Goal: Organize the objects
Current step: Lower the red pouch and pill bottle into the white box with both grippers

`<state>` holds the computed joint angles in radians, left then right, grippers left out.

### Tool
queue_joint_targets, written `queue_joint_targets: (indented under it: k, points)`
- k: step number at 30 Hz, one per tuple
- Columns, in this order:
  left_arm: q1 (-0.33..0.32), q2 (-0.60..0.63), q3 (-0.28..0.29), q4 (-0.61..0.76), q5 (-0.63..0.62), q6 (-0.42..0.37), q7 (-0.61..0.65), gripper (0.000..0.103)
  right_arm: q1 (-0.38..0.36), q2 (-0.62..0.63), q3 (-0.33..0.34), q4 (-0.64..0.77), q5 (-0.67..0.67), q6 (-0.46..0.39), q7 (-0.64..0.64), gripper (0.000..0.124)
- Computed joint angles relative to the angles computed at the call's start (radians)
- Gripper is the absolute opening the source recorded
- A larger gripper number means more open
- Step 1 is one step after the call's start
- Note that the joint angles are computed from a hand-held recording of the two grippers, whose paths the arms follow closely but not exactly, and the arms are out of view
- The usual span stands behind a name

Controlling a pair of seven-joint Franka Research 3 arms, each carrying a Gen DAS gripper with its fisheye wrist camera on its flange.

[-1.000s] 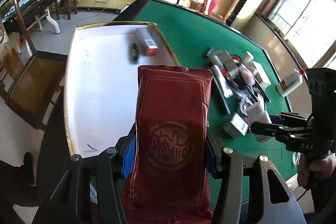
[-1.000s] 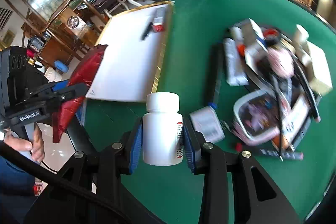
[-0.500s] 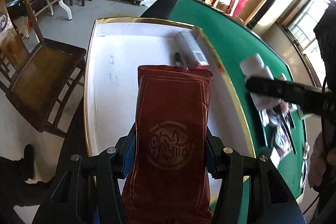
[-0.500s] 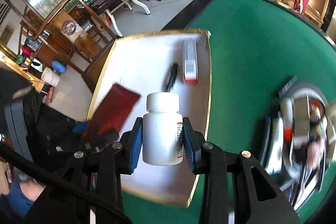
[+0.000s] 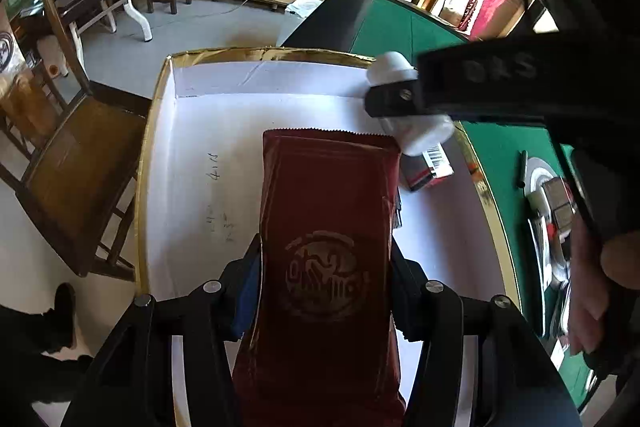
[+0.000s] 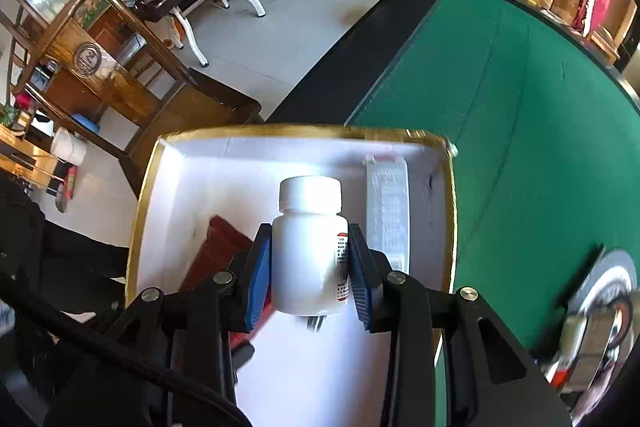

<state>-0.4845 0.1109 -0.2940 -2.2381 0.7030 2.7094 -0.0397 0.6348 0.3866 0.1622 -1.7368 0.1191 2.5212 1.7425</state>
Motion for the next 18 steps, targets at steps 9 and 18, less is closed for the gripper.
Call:
queue_joint_targets:
  k: [9,18]
  points:
    - [-0.020,0.037,0.010,0.050,0.063,-0.049,-0.029,0.049,0.006,0.085,-0.018,0.102,-0.030,-0.058,-0.001,0.034]
    - [-0.030,0.038,0.013,0.052,0.114,-0.055,-0.064,0.053,0.019,0.123,-0.032,0.153,-0.054,-0.082,0.006,0.034]
